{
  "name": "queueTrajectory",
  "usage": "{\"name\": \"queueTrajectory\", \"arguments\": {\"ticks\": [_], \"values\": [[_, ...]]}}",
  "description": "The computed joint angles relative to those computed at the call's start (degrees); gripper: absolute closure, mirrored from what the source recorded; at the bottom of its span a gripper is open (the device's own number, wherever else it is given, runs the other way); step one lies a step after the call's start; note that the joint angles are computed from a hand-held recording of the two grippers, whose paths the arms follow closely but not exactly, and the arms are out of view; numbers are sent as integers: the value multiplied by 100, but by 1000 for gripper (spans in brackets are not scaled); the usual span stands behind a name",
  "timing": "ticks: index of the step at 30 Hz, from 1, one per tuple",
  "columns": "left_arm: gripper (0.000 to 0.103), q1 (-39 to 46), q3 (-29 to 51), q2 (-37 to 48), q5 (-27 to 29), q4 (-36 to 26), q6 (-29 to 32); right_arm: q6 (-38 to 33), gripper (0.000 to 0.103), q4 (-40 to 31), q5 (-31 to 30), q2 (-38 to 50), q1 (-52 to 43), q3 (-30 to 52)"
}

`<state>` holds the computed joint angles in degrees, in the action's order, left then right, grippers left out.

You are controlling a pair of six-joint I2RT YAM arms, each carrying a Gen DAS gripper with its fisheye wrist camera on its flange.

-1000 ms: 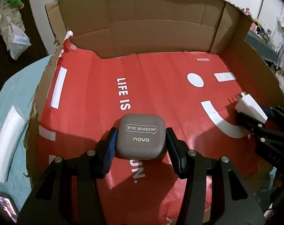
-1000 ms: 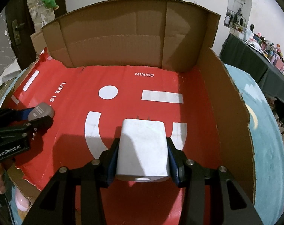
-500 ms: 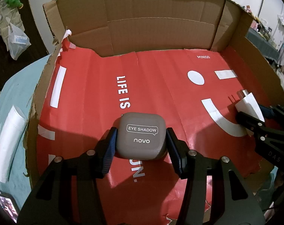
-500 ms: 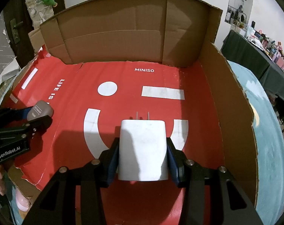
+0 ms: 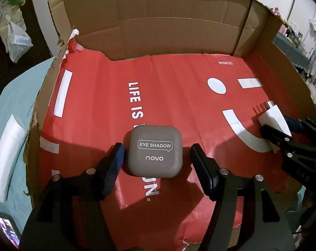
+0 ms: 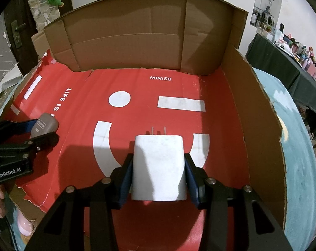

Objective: Organize rigid objects
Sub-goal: 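Open the right tool to release the charger while the left tool releases the eye shadow case, then withdraw both open tools from the box back toward the remaining items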

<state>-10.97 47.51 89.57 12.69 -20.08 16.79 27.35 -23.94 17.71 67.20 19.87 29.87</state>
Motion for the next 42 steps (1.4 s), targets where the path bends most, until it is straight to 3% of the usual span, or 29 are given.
{"name": "queueTrajectory", "arguments": {"ticks": [6, 12, 21, 23, 26, 33, 37, 42], "values": [[30, 75, 5, -24, 108, -39, -16, 78, 47, -88, 115, -176, 138, -4], [14, -4, -223, -306, 4, 185, -11, 176, 40, -311, 289, -583, 358, -17], [9, -34, -562, -837, -64, 386, -31, 382, 32, -588, 258, -1495, 463, -219], [3, 33, -594, -998, -20, 325, 7, 468, 30, -689, 322, -1675, 562, -246], [3, 69, -652, -1163, 14, 326, -4, 530, 28, -775, 363, -2002, 650, -323], [2, 280, -990, -1859, 204, 433, -15, 769, 13, -967, 698, -2727, 1053, -458], [2, 543, -1154, -2263, 483, 380, -127, 1122, 6, -1248, 1425, -2944, 1772, -417], [2, 666, -1485, -2972, 354, 388, -175, 1496, 0, -1479, 1909, -3230, 2327, -439]]}}
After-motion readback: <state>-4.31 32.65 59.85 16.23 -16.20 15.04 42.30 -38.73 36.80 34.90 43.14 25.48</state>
